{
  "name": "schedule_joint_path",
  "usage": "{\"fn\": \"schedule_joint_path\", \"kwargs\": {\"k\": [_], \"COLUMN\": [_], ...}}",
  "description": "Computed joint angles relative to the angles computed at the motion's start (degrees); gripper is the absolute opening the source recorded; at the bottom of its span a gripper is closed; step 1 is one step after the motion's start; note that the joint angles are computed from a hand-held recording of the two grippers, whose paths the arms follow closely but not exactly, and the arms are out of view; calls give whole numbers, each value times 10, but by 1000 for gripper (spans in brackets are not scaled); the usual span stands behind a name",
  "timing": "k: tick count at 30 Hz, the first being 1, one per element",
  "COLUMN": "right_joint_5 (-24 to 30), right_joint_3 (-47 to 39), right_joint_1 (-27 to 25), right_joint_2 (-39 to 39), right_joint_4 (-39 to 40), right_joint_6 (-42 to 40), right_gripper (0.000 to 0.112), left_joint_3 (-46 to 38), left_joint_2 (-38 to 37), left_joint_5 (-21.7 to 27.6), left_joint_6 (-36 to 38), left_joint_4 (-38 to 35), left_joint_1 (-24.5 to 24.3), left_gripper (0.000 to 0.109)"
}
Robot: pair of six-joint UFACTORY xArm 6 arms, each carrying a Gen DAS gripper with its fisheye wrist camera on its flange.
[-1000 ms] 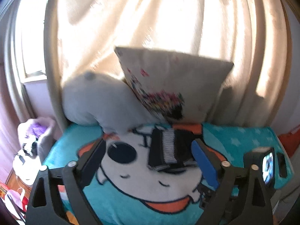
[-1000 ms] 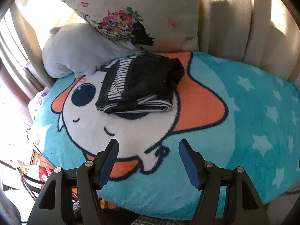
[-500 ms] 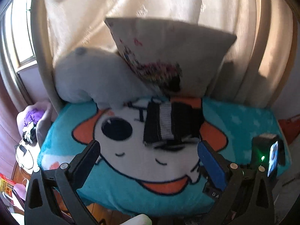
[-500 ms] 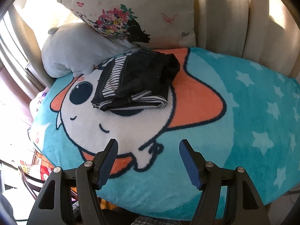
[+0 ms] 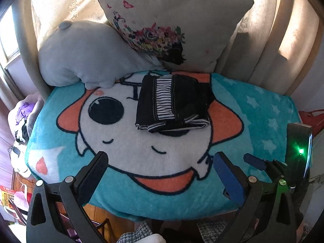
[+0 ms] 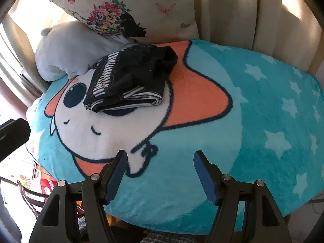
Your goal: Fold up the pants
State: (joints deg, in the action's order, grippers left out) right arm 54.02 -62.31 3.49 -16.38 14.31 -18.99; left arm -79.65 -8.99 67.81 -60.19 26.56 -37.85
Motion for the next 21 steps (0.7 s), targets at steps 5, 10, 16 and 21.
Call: {"fn": "schedule_joint_path", "kwargs": {"k": [5,10,16,21], "right_joint_5": [-1,0,2,-7], "right_joint_3": [-2,-6,-11,-9], "right_joint_1": [-5,-7,-9,-10], "right_joint_2": [3,7,11,12], "right_joint_4": [4,8,8,9], "right_joint_6": [-6,-11,-11,-14], "right_gripper": [72,72,72,72], "left_joint_3": [-5,-7,-6,-5], "left_joint_2": [8,11,17,20], "left_joint_5": [-3,-3,-9,-14], "left_joint_6": [3,2,8,10], "left_joint_4": [-5,-10,-24,-33], "left_joint_1": [-1,0,4,8], "left_gripper": [103,103,103,103]}}
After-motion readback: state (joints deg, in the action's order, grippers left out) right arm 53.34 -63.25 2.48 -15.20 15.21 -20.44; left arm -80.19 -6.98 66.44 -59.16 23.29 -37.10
